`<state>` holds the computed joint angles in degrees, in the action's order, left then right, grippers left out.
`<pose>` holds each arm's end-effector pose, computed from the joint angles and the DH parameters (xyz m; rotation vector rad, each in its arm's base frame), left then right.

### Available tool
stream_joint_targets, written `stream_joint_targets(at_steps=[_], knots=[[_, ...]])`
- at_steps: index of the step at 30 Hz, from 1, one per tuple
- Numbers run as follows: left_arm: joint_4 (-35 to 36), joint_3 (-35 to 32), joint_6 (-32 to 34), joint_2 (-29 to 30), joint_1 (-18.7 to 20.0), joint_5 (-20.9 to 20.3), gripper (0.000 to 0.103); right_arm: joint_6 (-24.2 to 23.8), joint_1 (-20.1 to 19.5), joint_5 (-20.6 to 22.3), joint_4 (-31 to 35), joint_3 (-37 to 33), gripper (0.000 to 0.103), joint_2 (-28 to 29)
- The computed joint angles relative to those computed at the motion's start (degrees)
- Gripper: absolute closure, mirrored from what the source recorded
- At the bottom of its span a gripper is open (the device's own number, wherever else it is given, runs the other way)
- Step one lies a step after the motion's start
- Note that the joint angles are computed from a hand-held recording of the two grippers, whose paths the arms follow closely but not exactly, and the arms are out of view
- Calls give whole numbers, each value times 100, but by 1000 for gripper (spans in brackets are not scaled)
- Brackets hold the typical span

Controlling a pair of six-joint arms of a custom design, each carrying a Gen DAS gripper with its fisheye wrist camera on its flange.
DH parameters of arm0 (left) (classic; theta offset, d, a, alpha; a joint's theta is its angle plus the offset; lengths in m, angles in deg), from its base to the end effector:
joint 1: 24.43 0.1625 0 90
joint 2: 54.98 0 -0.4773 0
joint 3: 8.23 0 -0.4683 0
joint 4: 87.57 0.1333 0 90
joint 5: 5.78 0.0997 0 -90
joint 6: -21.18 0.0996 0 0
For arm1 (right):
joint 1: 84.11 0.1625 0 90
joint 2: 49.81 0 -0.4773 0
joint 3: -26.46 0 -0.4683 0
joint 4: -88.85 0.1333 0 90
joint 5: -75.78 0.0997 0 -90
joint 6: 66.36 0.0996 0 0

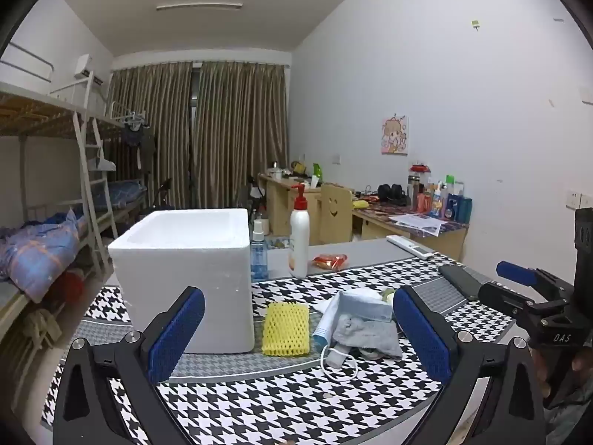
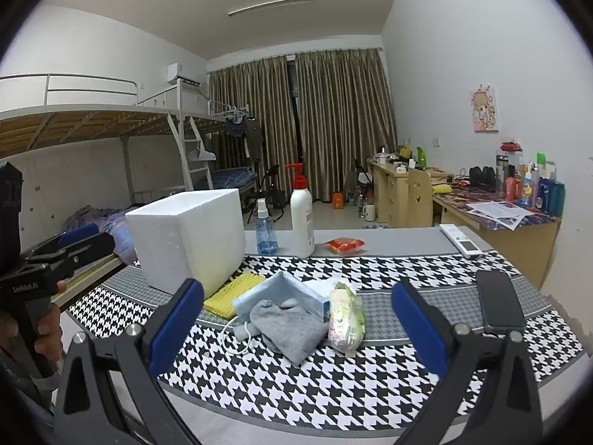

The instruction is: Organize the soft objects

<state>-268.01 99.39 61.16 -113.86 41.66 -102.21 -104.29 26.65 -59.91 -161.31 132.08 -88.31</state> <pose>-0.1703 -0.6856 0.2115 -1.6019 -2.4507 1.1269 0.2777 -0.5576 0.1314 0.1678 -1.7775 1.5987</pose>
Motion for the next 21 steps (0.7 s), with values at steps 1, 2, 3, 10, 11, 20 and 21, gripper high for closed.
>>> stream_joint_targets(at_steps=[1,2,3,10,11,20,21], knots=[[32,-20,-6,2,11,-19,1,0,0,0,0,0,1,0],[53,-44,3,13,21,-32,1,23,6,-43,56,7,1,-13],[-166,14,132,23,6,-18,1,18,5,-30,48,12,1,-14],[6,-63,130,4,-38,19,1,-121,22,39,-76,2,1,2],[-10,-57,156,3,-35,18,1,-150,20,68,-105,-1,1,10],[-68,-32,132,34,10,-1,1,-357,44,186,-321,-18,1,34],[-86,-31,122,38,12,3,1,-356,38,189,-317,-28,1,39]])
